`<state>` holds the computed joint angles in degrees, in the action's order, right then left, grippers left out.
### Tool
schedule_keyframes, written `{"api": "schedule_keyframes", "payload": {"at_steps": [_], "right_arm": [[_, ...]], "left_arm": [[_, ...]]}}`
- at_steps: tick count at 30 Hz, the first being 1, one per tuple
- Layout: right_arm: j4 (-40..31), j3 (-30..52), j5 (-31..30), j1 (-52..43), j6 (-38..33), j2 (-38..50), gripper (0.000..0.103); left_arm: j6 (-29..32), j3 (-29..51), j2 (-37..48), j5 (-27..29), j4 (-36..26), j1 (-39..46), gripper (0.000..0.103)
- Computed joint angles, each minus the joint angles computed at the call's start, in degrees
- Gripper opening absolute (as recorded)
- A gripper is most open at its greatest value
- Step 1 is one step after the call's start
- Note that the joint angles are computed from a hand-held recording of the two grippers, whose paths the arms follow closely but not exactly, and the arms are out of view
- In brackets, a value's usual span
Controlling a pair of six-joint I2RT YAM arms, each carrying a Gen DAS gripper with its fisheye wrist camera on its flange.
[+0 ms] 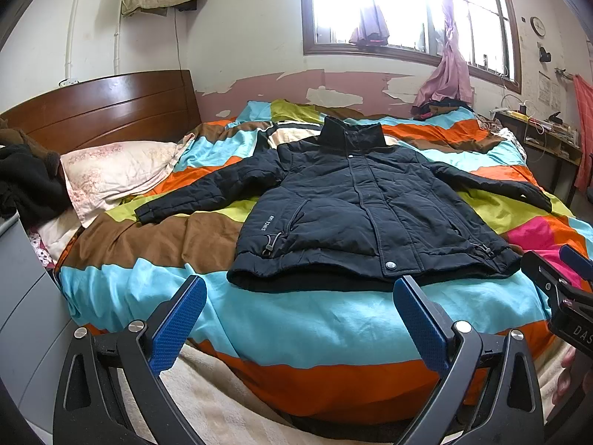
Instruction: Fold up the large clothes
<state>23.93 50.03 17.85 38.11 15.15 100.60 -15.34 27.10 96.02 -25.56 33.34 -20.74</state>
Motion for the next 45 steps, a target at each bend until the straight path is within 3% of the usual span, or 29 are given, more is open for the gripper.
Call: {"api": "schedule_keyframes", "payload": {"at_steps": [33, 39, 45], "right_arm": [[0.2, -0.2, -0.1, 0.0, 0.0, 0.1, 0.103], [-0.1, 0.2, -0.1, 0.1, 0.3, 0.4, 0.103], [-0.2, 0.7, -3.8, -2.5, 0.2, 2.4, 0.103]], "left_arm": [[0.1, 0.0, 0.2, -0.4, 0.2, -0.3, 0.099], [-0.8, 1.9, 0.4, -0.3, -3.3, -0.3, 0.099], [-0.7, 8.4, 6.5, 3.8, -9.5, 2.1, 0.099]]}}
